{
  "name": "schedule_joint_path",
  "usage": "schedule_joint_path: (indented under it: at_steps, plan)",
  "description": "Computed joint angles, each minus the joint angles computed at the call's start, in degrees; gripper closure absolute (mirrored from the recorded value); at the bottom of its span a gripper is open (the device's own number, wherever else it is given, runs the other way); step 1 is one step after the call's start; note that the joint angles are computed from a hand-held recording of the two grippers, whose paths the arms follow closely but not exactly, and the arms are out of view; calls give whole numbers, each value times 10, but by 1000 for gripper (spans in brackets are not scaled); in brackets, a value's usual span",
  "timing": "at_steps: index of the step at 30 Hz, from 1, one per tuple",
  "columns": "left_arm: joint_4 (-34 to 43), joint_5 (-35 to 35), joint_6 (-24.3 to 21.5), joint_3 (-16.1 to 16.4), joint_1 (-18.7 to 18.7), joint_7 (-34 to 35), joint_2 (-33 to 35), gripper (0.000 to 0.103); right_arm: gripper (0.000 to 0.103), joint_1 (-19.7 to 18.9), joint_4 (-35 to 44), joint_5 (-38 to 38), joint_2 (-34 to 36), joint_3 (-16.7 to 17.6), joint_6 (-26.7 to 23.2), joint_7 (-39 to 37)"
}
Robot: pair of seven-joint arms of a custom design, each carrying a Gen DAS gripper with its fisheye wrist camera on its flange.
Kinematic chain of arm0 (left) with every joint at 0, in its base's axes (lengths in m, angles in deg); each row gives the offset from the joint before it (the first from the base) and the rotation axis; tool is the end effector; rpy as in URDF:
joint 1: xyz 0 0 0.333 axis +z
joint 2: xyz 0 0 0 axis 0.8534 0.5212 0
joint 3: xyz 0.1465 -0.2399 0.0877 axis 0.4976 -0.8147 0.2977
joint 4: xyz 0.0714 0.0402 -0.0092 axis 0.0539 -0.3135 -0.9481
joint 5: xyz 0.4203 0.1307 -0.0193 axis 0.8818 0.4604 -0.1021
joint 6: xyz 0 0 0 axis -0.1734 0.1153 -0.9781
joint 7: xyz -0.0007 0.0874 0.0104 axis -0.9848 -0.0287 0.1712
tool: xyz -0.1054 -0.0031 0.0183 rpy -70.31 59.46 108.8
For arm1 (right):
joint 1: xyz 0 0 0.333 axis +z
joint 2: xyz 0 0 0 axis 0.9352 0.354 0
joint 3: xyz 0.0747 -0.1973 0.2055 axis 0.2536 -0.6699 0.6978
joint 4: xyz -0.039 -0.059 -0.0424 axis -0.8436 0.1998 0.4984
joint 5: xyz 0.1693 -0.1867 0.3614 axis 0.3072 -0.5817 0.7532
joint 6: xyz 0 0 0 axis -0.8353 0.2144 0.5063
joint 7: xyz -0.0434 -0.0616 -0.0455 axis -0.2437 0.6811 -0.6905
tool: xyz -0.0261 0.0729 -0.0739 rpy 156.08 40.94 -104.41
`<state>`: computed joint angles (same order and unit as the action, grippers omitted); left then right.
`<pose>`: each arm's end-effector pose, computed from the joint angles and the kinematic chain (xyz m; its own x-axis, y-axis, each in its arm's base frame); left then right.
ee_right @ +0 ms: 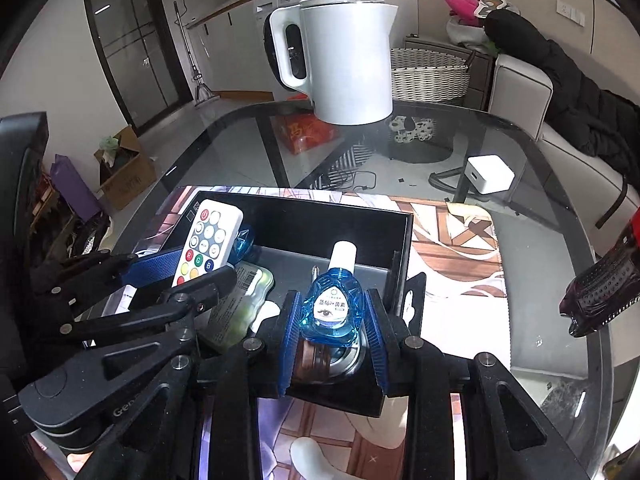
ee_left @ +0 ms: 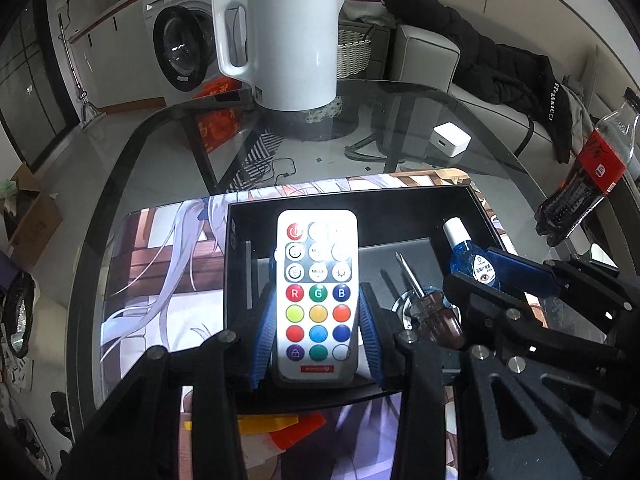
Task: Organize rigid objects
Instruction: 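Lower the remote and eye-drop bottle into the box and open both tools, then withdraw both tools from the box toward the yellow clip and glue bottle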
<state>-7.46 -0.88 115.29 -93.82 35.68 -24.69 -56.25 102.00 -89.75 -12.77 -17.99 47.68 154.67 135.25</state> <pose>0.6092 -0.3894 0.4594 -0.0576 -0.9968 0.0547 -0.8210 0.0161 -0.5708 0.6299 0.4568 0.4446 0.3423 -0.9366 -0.0751 -0.7643 -0.2311 -0.6020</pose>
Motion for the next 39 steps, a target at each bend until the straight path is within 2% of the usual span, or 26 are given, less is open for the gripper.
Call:
schedule_joint_path:
  at_steps: [7, 11, 15, 26, 29, 33, 39]
  plan:
    - [4, 4, -6, 0, -3, 1, 3, 65, 72, 3, -1, -5, -2, -3, 1, 11]
    - [-3, -1, 6, 0, 0, 3, -1, 64, 72, 2, -5, -5, -5, -2, 2, 12]
    - [-9, 4, 11, 2, 1, -5, -6, 58, 72, 0, -8, -3, -8, 0, 5, 13]
    - [-20, 13, 19, 1, 2, -8, -15, 58, 72, -2, -20, -2, -16, 2, 20, 11]
    - [-38, 12, 32, -2, 6, -2, -30, 57, 72, -4, -32, 1, -24, 5, 29, 4]
    - [-61, 26, 42, -3, 9, -13, -52, 51, 72, -6, -42, 8, -33, 10, 39, -9]
    - [-116, 17, 64, -13, 26, -9, -100, 50, 72, -9, -69, 25, -54, 24, 58, -34]
